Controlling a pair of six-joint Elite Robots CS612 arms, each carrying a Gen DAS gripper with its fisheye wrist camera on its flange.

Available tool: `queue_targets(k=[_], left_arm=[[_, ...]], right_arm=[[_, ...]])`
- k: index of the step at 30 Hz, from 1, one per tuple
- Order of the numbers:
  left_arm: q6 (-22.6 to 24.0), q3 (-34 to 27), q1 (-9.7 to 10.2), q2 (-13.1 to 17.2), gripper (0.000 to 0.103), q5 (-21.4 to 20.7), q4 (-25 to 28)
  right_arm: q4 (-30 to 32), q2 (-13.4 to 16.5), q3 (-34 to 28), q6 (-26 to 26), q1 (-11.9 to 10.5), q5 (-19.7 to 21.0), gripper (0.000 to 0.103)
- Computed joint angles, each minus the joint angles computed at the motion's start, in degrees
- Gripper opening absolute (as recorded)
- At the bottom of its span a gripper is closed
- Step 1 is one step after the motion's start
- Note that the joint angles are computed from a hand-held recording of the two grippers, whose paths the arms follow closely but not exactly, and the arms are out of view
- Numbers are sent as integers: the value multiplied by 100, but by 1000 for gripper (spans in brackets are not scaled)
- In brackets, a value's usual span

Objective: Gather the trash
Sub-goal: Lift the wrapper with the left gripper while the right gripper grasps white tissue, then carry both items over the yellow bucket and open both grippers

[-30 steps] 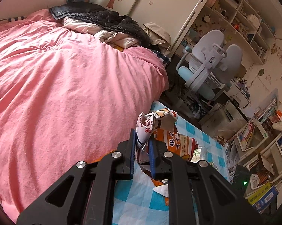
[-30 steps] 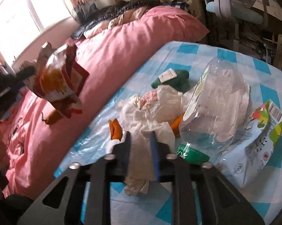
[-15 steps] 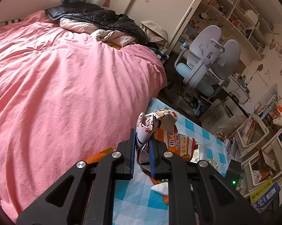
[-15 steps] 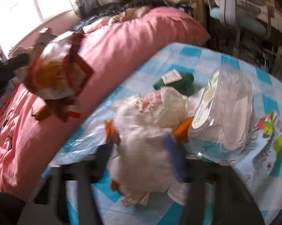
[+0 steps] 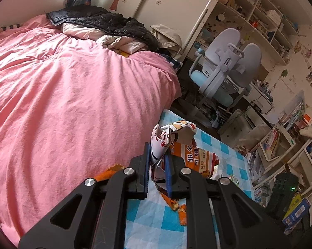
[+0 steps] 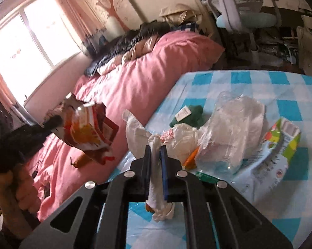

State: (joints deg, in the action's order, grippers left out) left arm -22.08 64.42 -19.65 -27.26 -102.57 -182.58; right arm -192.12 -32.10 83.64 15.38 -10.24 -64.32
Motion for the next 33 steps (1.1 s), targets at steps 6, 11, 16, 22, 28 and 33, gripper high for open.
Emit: queue_targets(k=[6,11,16,22,28,33], left_arm=[[245,181,-54,-75,12,-111,-76],[663,479,-162,-216,12,-40,-174],[923,718,-248,-325,12,-3,-243],[1274,1093,-352,-485,12,71,-356],[1523,1480,-434,-639,12,86,-448],[1769,1815,-506,-765,12,130,-509]], right_arm=[[-702,-147,375,544,-139,59,10],[-1338,-275,764,913,-232,-6,10],[-1712,-346,1062,1164,-274,62,10],[-2036,-448,1517,1249,-273,198,10],[-2109,-505,1843,1314,-265,278,10],[-2117,-507,2116,1489,-280,459,10]])
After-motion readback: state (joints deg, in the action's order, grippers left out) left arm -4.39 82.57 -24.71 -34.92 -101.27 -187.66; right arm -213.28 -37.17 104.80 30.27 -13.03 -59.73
